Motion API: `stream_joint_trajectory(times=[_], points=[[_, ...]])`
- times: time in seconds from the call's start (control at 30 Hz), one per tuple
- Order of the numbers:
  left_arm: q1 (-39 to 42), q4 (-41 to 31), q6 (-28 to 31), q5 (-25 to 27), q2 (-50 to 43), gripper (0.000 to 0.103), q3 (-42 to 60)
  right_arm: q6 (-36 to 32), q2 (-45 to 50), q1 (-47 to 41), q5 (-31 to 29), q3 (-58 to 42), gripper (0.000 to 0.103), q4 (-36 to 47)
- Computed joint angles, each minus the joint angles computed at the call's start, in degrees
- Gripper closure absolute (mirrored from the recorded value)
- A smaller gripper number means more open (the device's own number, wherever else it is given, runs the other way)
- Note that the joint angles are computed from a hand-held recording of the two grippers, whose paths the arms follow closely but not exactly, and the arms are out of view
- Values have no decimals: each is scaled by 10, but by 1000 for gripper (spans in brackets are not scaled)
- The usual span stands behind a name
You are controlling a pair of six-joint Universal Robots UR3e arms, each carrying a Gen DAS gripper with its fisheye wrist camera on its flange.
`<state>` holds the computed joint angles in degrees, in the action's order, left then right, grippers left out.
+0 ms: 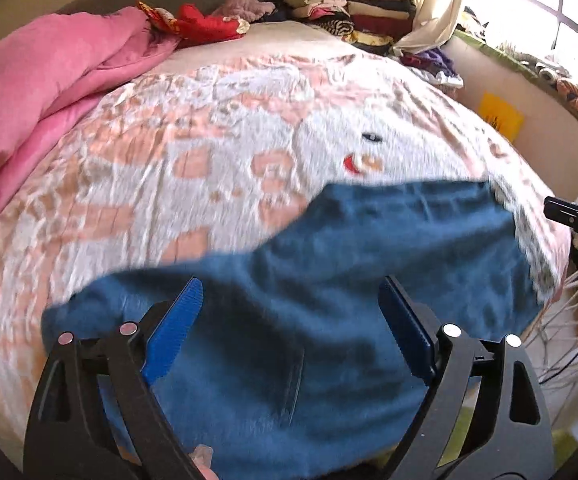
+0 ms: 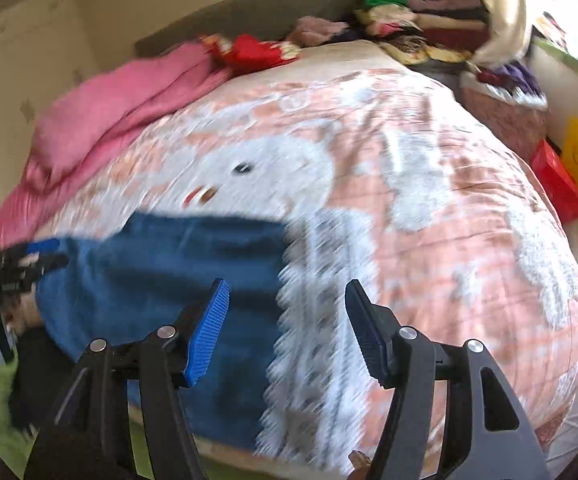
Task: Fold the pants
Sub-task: 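Grasp the lace trim again with the right tool and lift it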
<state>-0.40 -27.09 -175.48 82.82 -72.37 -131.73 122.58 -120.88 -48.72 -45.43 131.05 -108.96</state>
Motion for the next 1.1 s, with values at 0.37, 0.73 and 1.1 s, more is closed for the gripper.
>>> stream_joint_trajectory(times=[0.37, 0.73, 1.1], points=[[-12, 6, -33, -39, -251, 21, 185, 179, 312, 101, -18, -157, 44, -165], [5, 103, -29, -117, -297, 99, 157, 159, 330, 94, -8, -126, 91, -210], [26, 139, -29, -139, -303, 84, 124, 180, 337, 109, -37, -111, 55, -269]])
